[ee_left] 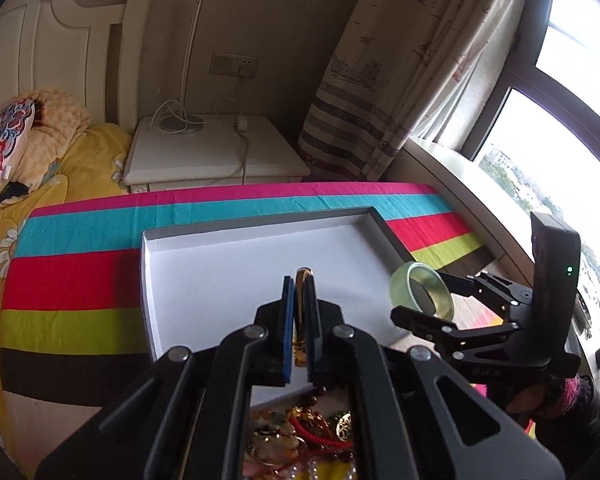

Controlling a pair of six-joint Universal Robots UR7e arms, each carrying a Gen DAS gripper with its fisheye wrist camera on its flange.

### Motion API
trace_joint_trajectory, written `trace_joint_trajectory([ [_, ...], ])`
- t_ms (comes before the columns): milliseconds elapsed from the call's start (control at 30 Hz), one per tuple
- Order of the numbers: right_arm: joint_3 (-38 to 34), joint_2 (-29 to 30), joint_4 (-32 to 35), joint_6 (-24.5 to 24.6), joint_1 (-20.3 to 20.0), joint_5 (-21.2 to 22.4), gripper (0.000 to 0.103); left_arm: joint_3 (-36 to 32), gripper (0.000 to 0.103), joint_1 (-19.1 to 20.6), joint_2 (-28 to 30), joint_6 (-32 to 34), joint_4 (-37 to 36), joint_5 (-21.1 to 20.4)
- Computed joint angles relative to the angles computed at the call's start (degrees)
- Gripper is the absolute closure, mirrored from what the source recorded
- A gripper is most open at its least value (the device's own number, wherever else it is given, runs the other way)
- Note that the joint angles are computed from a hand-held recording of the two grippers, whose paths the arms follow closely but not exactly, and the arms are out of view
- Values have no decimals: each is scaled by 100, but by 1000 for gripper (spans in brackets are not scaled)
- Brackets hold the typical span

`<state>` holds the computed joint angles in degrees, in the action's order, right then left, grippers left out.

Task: Organize jewelry
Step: 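Carry both bangles into the grey box and open both tools to release them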

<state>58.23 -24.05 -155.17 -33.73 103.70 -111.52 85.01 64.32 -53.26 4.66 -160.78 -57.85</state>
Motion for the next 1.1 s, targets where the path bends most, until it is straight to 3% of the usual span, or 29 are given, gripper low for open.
trace_joint_trajectory([
  [133,-1017,633,704,257,7,-406,25,-168,99,215,144,-209,-24,-93],
  [333,-1804,1164,839,236,11,-817,21,-238,97,468,296,-524,-9,-15],
  [367,-1804,1183,763,164,5,-821,15,-245,93,497,320,-607,74,63],
  [400,-1780,1186,727,63,-1,-795,13,-202,77,514,328,-655,105,153],
  [467,-1752,1245,567,-222,22,-957,12,-13,70,471,337,-337,-217,344],
  [533,-1567,1144,510,-246,5,-904,11,28,63,400,339,-289,-135,503],
  [633,-1193,942,405,-325,-6,-866,11,43,61,261,377,-270,181,909],
  [767,-913,649,968,-272,1,-929,10,173,53,80,315,-268,829,1233],
  [833,-644,432,1196,-337,-5,-917,9,422,46,7,185,-287,919,1174],
  [1100,1424,-623,71,-620,-58,-687,8,1573,36,-315,-347,-569,566,1074],
])
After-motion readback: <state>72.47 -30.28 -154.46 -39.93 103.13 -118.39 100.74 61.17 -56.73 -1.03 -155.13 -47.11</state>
